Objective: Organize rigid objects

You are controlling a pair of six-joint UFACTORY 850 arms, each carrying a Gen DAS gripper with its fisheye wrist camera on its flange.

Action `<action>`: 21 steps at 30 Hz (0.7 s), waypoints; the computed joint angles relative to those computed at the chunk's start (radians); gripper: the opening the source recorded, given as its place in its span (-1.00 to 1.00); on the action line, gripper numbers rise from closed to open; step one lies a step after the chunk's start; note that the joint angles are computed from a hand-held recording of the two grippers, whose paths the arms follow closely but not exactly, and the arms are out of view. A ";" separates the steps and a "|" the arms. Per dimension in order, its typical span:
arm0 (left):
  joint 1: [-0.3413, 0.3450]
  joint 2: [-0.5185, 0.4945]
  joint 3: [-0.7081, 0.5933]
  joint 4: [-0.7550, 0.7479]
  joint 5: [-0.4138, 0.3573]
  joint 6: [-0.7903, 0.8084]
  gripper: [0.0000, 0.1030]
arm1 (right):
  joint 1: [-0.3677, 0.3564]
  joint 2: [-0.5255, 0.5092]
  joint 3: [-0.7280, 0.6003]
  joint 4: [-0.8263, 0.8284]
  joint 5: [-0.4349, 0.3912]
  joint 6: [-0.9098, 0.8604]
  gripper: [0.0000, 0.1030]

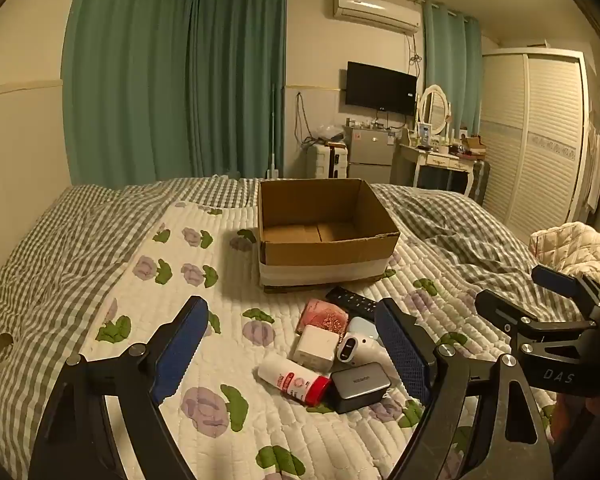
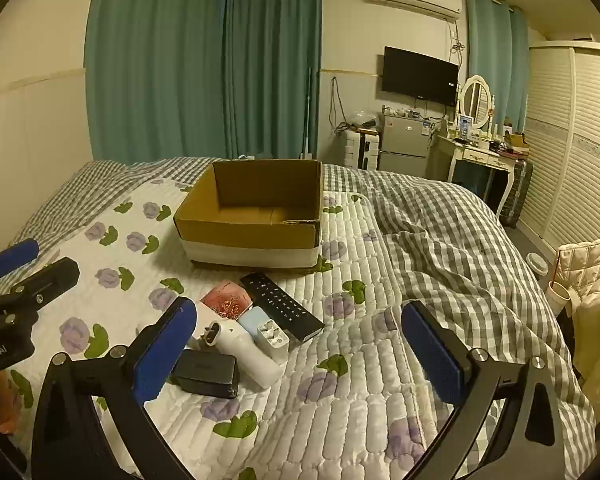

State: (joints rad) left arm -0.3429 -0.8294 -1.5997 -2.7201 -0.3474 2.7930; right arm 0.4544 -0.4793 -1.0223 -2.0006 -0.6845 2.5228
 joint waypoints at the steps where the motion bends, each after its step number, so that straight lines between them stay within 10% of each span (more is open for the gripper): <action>1: -0.001 0.001 0.003 -0.016 0.000 0.019 0.70 | 0.000 -0.001 -0.003 0.013 0.001 -0.015 1.00; 21: -0.006 -0.021 -0.030 -0.059 0.039 0.089 0.70 | -0.002 -0.023 -0.019 0.025 0.016 -0.052 1.00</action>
